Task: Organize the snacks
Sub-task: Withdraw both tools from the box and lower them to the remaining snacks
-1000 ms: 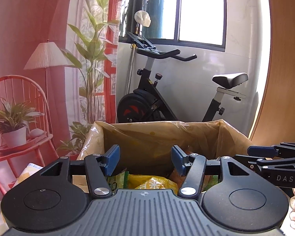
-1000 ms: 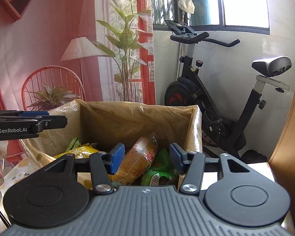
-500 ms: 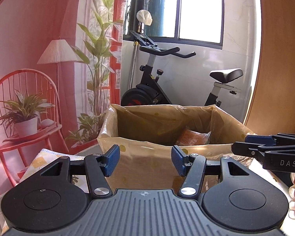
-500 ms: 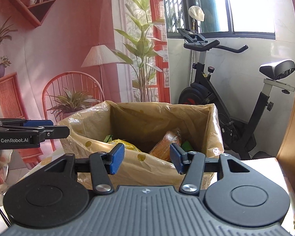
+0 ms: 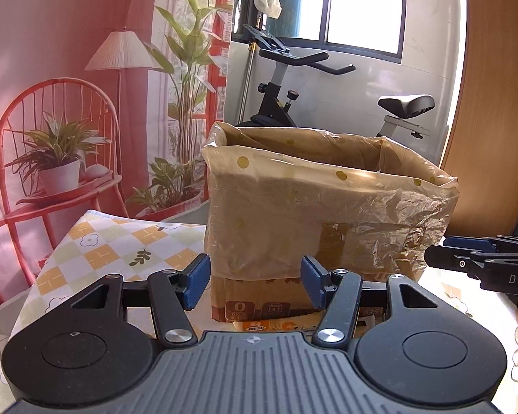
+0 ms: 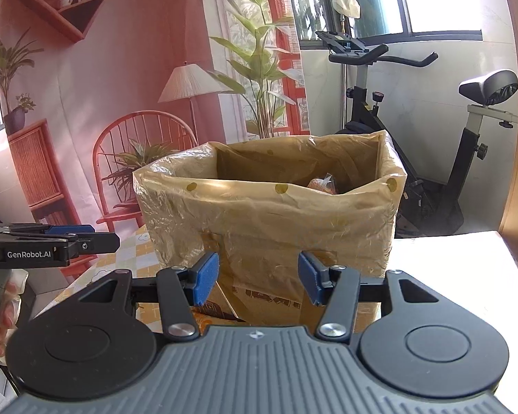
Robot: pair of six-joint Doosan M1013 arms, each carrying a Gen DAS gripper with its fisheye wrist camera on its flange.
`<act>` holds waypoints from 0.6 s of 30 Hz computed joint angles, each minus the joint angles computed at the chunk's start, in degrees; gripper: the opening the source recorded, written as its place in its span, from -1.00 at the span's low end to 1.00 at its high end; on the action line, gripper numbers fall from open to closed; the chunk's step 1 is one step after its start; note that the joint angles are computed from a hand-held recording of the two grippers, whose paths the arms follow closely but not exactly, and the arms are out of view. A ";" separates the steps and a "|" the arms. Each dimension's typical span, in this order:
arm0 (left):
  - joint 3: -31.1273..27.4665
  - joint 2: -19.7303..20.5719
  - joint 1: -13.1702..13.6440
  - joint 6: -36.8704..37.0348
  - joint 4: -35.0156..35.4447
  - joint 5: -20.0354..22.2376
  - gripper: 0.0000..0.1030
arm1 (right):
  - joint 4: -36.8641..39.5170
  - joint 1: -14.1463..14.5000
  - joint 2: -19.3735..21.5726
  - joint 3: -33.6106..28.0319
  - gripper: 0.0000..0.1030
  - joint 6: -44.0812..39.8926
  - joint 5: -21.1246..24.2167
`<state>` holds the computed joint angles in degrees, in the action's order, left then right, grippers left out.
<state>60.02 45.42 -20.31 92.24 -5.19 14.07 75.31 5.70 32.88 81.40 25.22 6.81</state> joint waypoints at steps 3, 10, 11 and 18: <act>-0.14 0.59 0.06 1.00 -0.94 1.32 0.17 | -8.18 0.08 0.36 0.47 0.06 8.49 -0.09; -4.14 3.94 0.39 9.92 -8.85 6.01 0.17 | -30.32 0.02 1.80 0.37 0.06 32.14 1.17; -4.83 4.50 0.45 10.69 -9.56 6.63 0.17 | -32.19 -0.01 2.02 0.25 0.06 33.98 1.54; -12.86 10.32 1.51 23.12 -21.11 14.65 0.15 | -40.45 -0.31 3.75 -1.16 0.06 43.79 4.11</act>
